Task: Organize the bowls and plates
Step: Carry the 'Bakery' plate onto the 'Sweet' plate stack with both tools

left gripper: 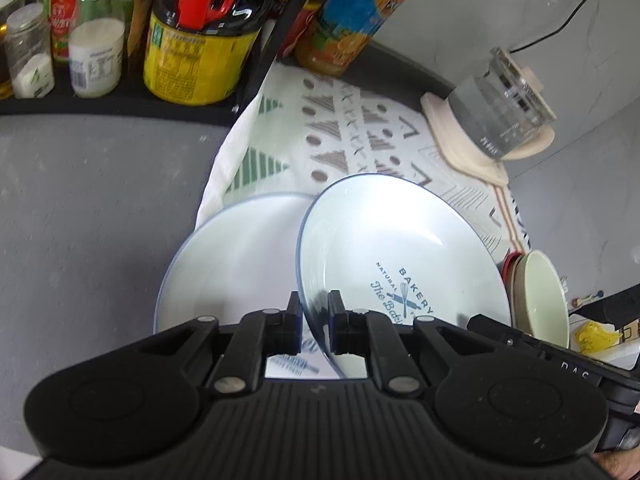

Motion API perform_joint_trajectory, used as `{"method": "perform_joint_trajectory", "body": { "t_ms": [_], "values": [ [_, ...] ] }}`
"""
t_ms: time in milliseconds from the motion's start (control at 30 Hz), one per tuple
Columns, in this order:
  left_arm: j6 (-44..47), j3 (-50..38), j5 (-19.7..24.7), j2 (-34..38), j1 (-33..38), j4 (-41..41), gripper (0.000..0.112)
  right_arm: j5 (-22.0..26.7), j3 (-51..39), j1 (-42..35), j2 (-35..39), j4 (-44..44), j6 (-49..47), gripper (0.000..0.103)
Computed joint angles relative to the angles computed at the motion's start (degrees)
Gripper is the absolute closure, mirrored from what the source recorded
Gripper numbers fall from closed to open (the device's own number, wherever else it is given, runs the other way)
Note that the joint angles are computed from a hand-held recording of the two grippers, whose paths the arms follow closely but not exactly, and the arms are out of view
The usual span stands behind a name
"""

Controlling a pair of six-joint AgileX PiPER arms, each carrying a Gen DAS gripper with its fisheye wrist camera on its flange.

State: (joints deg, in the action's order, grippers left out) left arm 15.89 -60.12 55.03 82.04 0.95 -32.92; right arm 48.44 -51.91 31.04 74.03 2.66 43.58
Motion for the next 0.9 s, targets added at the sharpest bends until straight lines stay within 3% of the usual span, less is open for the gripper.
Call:
{"method": "perform_joint_trajectory", "body": {
  "t_ms": [400,900],
  "values": [
    [3.22,4.51,0.37,-0.61,2.75,-0.13,0.101,1.73,0.54,6.28,0.80,-2.52,2.50,0.091],
    [0.88,5.70,-0.84,0.83,1.30,3.69,0.097,3.01,-0.51,10.18,3.58,-4.79,3.06,0.091]
  ]
}}
